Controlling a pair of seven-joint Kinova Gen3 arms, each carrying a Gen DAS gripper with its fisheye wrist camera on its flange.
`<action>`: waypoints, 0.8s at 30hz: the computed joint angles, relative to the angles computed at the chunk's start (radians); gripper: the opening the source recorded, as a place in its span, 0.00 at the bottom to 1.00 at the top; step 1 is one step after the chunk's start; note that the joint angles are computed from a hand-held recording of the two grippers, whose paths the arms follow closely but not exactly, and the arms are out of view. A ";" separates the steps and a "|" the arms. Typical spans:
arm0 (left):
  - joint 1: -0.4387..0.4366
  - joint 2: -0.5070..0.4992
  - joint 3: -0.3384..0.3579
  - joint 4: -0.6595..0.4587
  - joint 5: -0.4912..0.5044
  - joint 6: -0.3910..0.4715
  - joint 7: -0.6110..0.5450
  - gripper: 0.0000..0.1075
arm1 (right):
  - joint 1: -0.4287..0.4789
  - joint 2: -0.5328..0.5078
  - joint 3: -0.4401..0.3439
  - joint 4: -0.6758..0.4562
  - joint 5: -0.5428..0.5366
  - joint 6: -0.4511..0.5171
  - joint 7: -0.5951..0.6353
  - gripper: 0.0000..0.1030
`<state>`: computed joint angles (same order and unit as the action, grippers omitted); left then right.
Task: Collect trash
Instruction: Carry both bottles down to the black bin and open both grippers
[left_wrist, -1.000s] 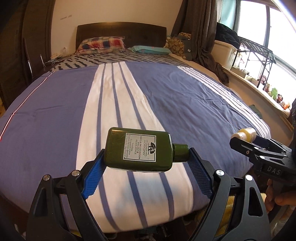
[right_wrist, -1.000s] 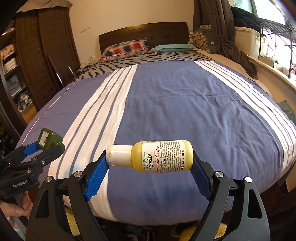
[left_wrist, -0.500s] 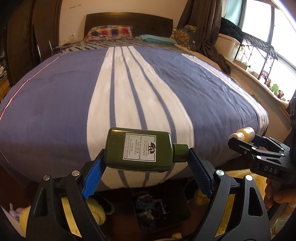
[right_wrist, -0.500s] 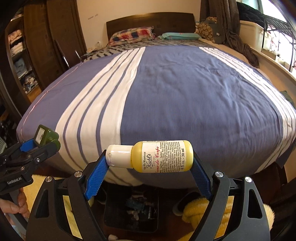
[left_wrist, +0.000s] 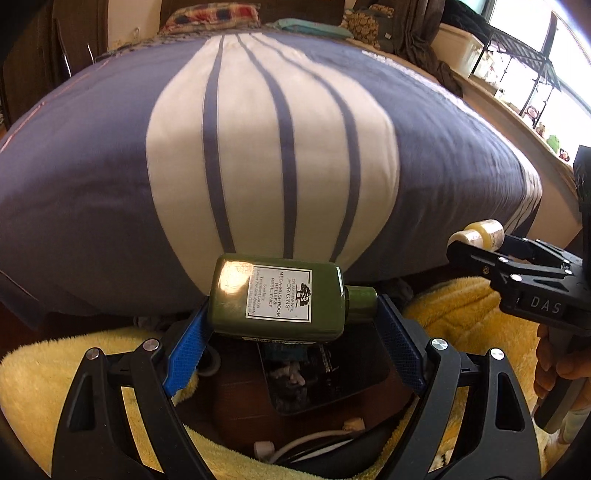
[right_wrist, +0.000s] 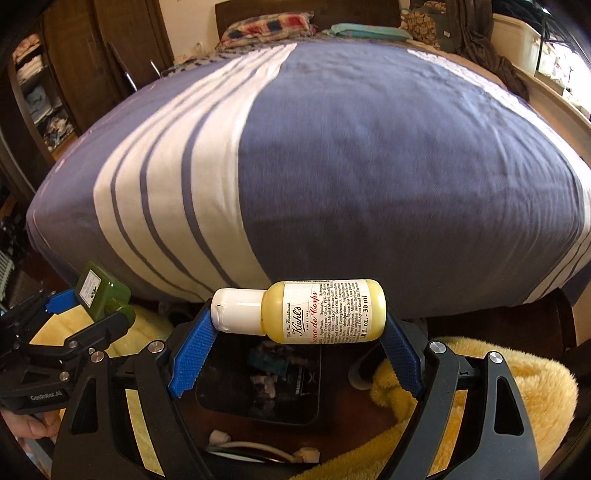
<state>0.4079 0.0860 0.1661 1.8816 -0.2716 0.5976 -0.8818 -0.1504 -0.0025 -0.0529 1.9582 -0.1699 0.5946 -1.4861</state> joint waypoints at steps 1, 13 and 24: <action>-0.008 0.011 0.001 0.007 0.021 -0.002 -0.018 0.76 | -0.002 0.007 -0.001 0.002 0.004 0.001 -0.004 0.81; -0.090 0.180 0.018 -0.001 0.312 0.010 -0.312 0.76 | 0.022 0.185 -0.023 -0.019 -0.070 0.070 0.057 0.81; -0.085 0.272 0.007 -0.037 0.399 0.059 -0.414 0.76 | 0.048 0.298 -0.049 -0.066 -0.122 0.115 0.077 0.82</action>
